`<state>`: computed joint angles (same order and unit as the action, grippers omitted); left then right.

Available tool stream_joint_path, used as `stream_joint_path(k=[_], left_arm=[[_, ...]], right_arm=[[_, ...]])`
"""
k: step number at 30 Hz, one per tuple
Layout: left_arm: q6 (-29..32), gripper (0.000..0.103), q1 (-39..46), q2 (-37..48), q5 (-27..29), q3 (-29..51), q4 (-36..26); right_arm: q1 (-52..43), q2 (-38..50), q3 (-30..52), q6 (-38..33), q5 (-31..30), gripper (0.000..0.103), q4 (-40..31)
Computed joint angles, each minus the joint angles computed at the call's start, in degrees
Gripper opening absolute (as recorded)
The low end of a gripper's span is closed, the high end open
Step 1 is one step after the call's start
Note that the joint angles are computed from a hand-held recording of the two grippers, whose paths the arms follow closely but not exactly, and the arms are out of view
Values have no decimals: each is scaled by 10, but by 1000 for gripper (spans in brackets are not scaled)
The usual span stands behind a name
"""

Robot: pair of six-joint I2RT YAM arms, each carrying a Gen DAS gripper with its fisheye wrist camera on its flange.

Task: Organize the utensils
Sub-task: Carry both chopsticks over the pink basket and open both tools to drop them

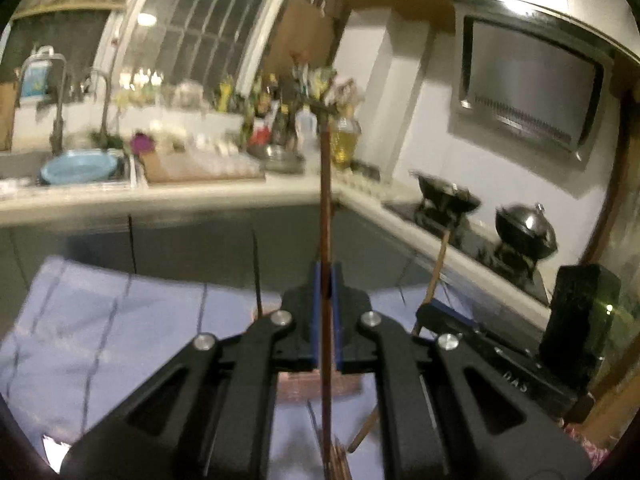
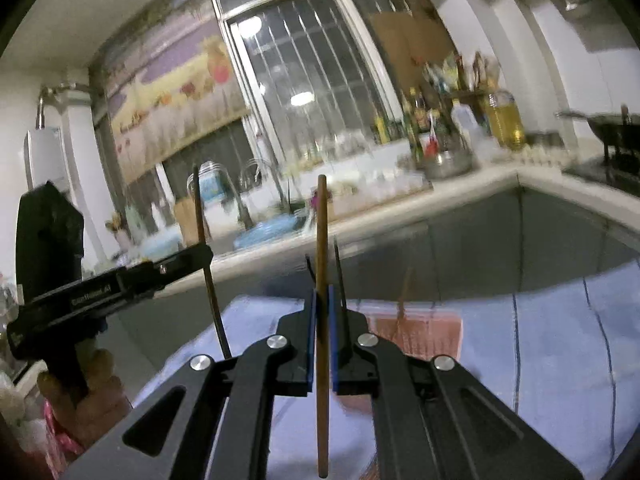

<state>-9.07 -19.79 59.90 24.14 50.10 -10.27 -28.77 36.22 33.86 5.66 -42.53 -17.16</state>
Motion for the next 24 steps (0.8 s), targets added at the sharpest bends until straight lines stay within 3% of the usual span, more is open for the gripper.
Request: stream_joint_path(k=[5, 11, 15, 19, 21, 23, 24], left_arm=[[-8, 5, -36, 96, -81, 56, 98], [14, 5, -82, 240, -163, 74, 200], [33, 5, -94, 313, -182, 77, 222], [33, 5, -95, 339, -179, 66, 185], [33, 15, -91, 335, -175, 48, 169], [24, 45, -87, 315, -187, 16, 169], [21, 48, -85, 304, -195, 2, 172]], right_arm=[[60, 101, 26, 50, 99, 6, 178], [117, 251, 3, 31, 198, 6, 337], [125, 317, -9, 19, 198, 6, 366], [140, 316, -35, -5, 187, 6, 331], [152, 299, -52, -9, 189, 8, 310], [156, 279, -66, -12, 184, 8, 282], [156, 266, -72, -14, 184, 9, 268]])
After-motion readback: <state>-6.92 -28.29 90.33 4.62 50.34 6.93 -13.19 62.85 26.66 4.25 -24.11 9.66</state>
